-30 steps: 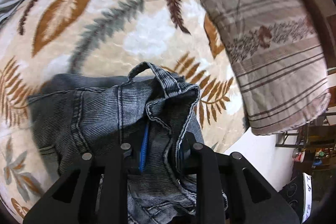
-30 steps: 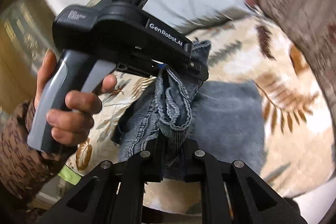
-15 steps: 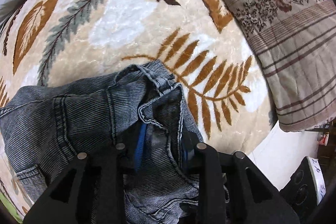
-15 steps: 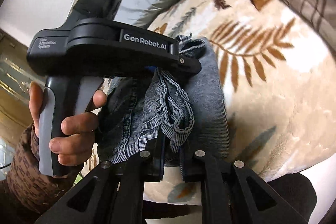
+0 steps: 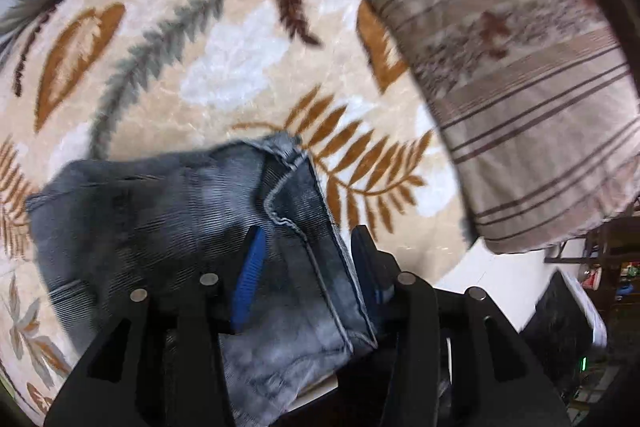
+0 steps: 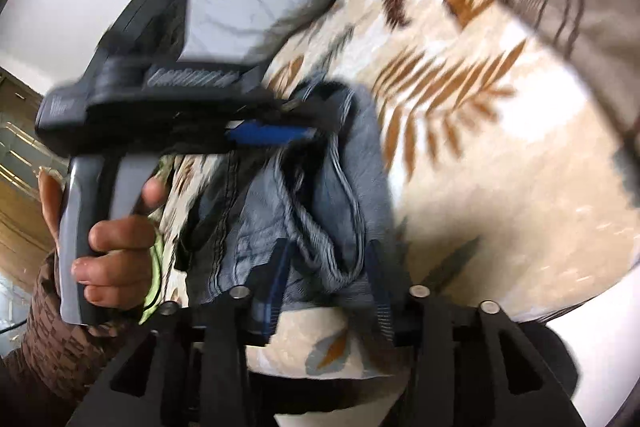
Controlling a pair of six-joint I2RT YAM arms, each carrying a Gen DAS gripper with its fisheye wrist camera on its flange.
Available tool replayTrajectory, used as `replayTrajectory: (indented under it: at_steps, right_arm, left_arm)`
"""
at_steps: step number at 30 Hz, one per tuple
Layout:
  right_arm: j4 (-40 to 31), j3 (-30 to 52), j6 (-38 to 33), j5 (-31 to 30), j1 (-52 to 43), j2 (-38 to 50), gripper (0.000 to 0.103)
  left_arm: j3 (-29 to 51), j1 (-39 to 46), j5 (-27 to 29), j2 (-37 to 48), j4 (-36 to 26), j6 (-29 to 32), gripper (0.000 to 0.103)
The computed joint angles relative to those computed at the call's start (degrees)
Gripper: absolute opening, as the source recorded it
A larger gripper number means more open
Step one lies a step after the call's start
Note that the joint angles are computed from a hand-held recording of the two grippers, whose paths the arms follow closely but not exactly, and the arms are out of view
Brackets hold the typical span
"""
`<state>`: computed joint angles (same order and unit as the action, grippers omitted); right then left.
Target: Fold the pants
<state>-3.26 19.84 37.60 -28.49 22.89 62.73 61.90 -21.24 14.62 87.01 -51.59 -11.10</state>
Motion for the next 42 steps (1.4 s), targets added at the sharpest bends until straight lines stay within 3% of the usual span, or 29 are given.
replayTrajectory:
  at_steps: [3,5,7,11,15,17,18,19,20,22,25,30,42]
  right_arm:
    - [-3.4,1.6,-1.6,0.2,-3.5,-3.4,0.055]
    - [-2.6,3.4,-1.9,-0.7,-4.3,-1.4,0.062]
    - [-0.2,6.4,-2.2,-0.9,-3.5,3.8,0.068]
    - [3.2,12.9,-2.4,1.5,-0.4,15.2,0.068]
    - [4.1,20.4,-2.0,3.7,2.6,26.7,0.068]
    - [4.4,22.3,-2.4,3.2,3.2,30.3,0.062]
    - [4.3,23.7,-3.8,3.1,4.0,32.1,0.047]
    - [2.4,25.6,-5.8,3.9,4.7,33.4,0.017]
    - [-0.6,28.2,-8.2,5.4,5.5,34.9,0.009]
    - [-4.6,31.2,-11.5,6.6,6.0,34.6,0.008]
    - [-6.4,31.8,-15.6,10.1,6.2,30.6,0.007]
    - [-7.5,32.5,-18.1,10.6,5.4,35.1,0.007]
    - [-0.1,28.4,-14.6,5.1,1.7,38.2,0.01]
  left_arm:
    - [-0.2,6.8,2.9,-6.6,-2.8,2.9,0.056]
    - [-0.9,12.4,3.9,-9.2,-3.6,5.7,0.063]
    - [-2.4,17.4,3.7,-11.1,-3.9,8.2,0.065]
    - [-7.7,32.3,6.7,-10.9,-4.1,15.5,0.065]
    - [-12.3,40.6,10.8,-7.6,-2.6,18.9,0.065]
    - [-14.5,42.2,13.1,-5.9,-1.7,19.9,0.065]
    - [-15.1,42.4,13.0,-6.4,-1.4,20.2,0.065]
    - [-15.8,41.5,12.7,-7.6,-0.7,19.9,0.065]
    - [-15.9,40.9,12.6,-8.5,-0.8,19.5,0.063]
    - [-16.1,40.0,12.4,-11.4,-1.6,19.1,0.061]
    - [-18.7,34.7,5.6,-15.4,2.0,15.7,0.055]
    - [-22.9,28.1,-2.1,-17.6,8.3,11.7,0.055]
    - [-24.4,27.3,-3.9,-16.3,11.5,12.0,0.058]
